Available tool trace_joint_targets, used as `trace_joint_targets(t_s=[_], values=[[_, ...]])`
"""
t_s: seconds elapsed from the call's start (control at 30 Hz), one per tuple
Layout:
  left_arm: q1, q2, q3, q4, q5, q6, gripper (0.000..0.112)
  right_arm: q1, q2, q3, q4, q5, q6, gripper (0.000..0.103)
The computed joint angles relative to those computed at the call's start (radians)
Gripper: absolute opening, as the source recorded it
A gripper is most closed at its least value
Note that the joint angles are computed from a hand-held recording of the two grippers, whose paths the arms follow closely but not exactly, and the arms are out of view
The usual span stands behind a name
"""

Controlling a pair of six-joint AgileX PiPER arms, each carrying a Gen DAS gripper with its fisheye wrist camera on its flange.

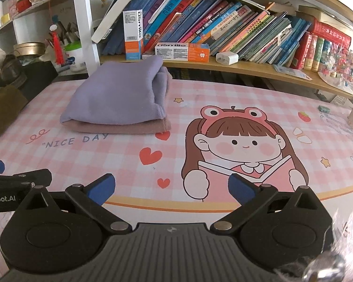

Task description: Fold clothes

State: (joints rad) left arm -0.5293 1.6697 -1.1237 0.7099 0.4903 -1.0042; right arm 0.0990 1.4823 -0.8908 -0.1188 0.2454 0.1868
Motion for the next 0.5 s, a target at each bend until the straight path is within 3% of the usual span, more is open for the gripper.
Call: trace_joint_targets(t_s=[0.5], values=[[0.004, -0.005, -0.009, -0.046, 0.005, 0.038, 0.103, 0.007, -0.001, -0.006, -0.044, 0.009, 0.045, 0.103]])
